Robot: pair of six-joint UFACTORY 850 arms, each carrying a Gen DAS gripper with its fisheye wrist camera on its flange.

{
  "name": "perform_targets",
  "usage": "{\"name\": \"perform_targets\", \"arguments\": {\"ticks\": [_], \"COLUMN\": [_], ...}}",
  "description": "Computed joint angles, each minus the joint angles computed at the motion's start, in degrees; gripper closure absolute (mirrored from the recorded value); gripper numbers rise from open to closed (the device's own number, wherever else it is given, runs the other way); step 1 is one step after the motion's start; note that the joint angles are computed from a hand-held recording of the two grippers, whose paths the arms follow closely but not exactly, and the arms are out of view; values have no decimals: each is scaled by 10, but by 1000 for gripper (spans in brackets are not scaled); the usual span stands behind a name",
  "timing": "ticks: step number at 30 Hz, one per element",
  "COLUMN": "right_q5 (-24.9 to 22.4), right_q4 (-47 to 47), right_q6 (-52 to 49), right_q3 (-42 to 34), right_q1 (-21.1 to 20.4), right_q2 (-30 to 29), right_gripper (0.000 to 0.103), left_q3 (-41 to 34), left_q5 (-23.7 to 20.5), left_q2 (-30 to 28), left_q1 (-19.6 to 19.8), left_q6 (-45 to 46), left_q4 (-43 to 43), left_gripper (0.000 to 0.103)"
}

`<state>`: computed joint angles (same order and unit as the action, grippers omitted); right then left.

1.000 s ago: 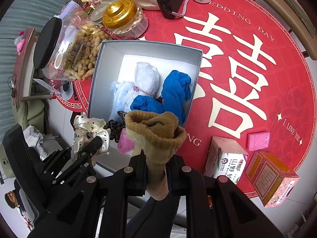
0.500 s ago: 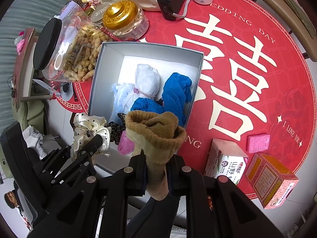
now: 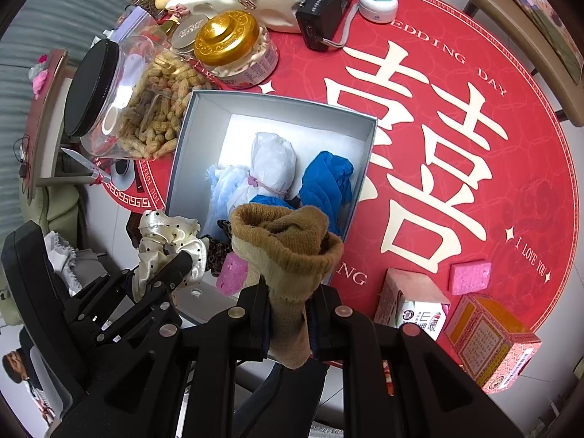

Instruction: Organize soft objects

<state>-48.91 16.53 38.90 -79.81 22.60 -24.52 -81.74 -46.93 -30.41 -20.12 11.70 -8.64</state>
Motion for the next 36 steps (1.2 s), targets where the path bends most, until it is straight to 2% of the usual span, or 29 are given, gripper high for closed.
{"name": "perform_targets", "arguments": {"ticks": [8,9,10,11,12,13,15,17,20,22,25,30,36], "right_q5": [4,3,3,2,-2,-5,-1,5,10,17,21,-2,5], "right_q4": [-28,-34,-41,-45,-54,-68,-91,-95,-102,-112,-119,-142,-151], "right_q6": [-8,-10,-14,-19,-27,-28,-21,-20,-8,5,17,52,105], "right_q3": [-26,-31,-36,-40,-47,-52,-52,-49,-38,-29,-20,-20,-7], "right_q1": [7,8,9,10,12,15,20,22,24,27,32,43,57], "right_q2": [-15,-18,-21,-22,-25,-26,-22,-16,-1,11,27,46,76], "right_gripper": [85,85,85,81,65,37,14,13,0,0,0,0,0], "left_q3": [-1,0,0,2,5,13,20,14,27,32,18,36,64], "left_q5": [2,3,5,9,15,31,45,32,51,52,14,12,9], "left_q2": [-1,0,1,3,6,14,23,20,38,47,42,63,104], "left_q1": [-1,-1,-1,-2,-3,-5,-8,-7,4,14,23,16,17], "left_q6": [2,5,4,-2,-9,-20,-31,-34,-3,-1,-3,-32,-40], "left_q4": [-4,-9,-10,-4,5,20,40,41,-6,-35,-49,25,63], "left_gripper": [79,76,69,43,18,14,14,14,14,14,14,14,14]}}
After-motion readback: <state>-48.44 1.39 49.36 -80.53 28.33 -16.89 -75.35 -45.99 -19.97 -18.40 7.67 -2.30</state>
